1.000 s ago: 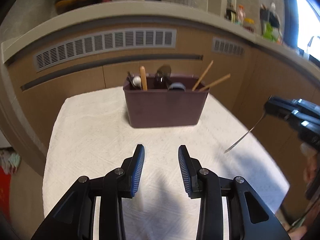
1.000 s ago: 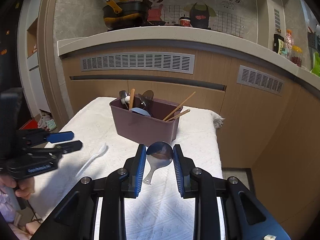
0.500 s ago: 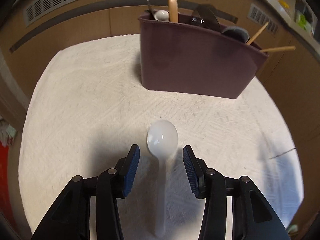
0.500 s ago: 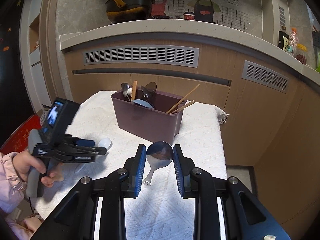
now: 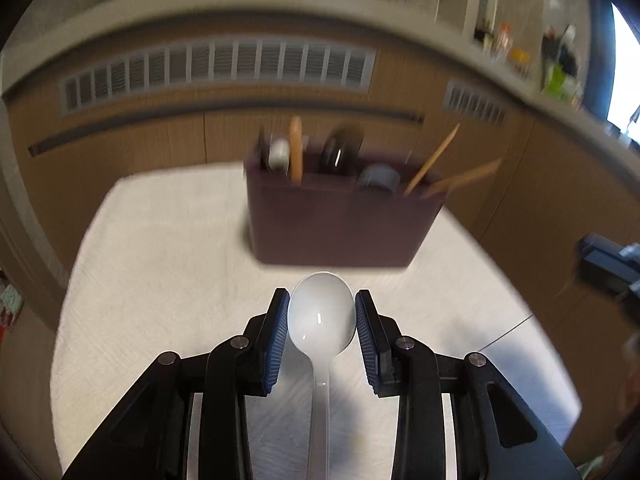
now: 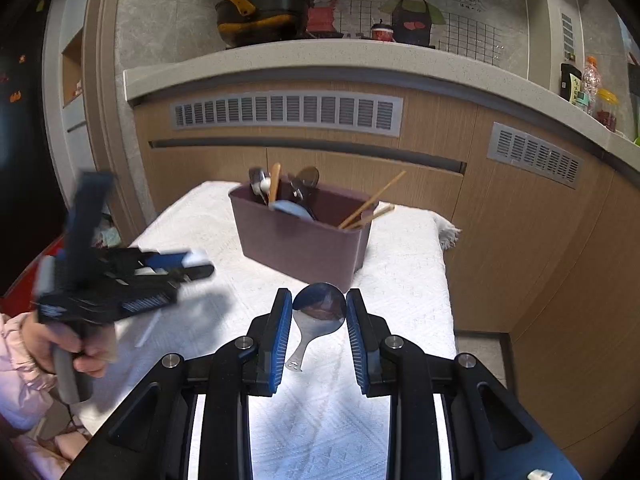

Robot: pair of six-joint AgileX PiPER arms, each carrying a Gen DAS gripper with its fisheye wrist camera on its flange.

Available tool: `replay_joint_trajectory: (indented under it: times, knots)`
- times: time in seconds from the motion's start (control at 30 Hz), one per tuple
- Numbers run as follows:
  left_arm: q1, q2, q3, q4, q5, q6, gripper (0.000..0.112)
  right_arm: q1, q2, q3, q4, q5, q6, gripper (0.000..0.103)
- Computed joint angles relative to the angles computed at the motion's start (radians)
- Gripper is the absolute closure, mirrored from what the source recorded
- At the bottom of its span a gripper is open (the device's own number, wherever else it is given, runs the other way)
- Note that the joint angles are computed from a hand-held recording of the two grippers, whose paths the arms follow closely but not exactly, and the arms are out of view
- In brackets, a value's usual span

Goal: Organize utensils

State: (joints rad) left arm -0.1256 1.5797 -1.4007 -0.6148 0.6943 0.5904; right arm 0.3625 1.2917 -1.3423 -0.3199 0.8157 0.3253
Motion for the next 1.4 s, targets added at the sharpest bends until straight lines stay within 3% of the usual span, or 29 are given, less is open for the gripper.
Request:
replay_joint_trajectory:
  times: [0.1,0.23,0.37,0.43,0.5,0.57,0.67,0.8,0.87,1.03,1.23,1.4]
  knots:
    - [0.027,-0.019,-0.152,-0.111,0.036,0.049,0.078,0.008,0.022,-0.114,-0.034,0.024,-0.026,0.078]
    - [0.063,0.088,-0.475,-0.264,0.113,0.071,0.078,0.032,0.114,-0.38,-0.117,0.08,-0.096,0.081]
    - [0.048,0.255,-0.788,-0.221,0.102,-0.037,0.077,0.013,0.245,-0.66,-0.109,0.106,-0.192,0.081]
    - [0.045,0.376,-0.979,-0.197,0.138,-0.129,0.077,0.011,0.298,-0.736,-0.141,0.092,-0.194,0.081]
    - [0.043,0.439,-1.068,-0.165,0.136,-0.183,0.077,0.001,0.344,-0.791,-0.128,0.09,-0.212,0.082]
    - [0.024,0.443,-1.05,-0.1,0.096,-0.22,0.077,-0.018,0.38,-0.835,-0.086,0.114,-0.233,0.083]
    - [0.032,0.477,-1.061,-0.065,0.132,-0.245,0.077,-0.103,0.404,-0.85,0.144,0.173,-0.357,0.083]
    - [0.047,0.399,-0.845,-0.073,0.104,-0.148,0.077,-0.127,0.39,-0.702,0.259,0.192,-0.468,0.08]
    - [0.058,0.345,-0.703,-0.101,0.053,-0.09,0.077,-0.129,0.406,-0.655,0.319,0.207,-0.516,0.078]
    - [0.101,0.235,-0.434,-0.2,-0.047,0.06,0.077,-0.112,0.513,-0.625,0.458,0.272,-0.645,0.049]
    - [0.155,0.197,-0.318,-0.25,-0.055,0.124,0.077,-0.05,0.675,-0.668,0.433,0.3,-0.765,0.05]
    - [0.191,0.198,-0.274,-0.293,-0.036,0.151,0.077,-0.065,0.852,-0.852,0.444,0.393,-0.788,0.056]
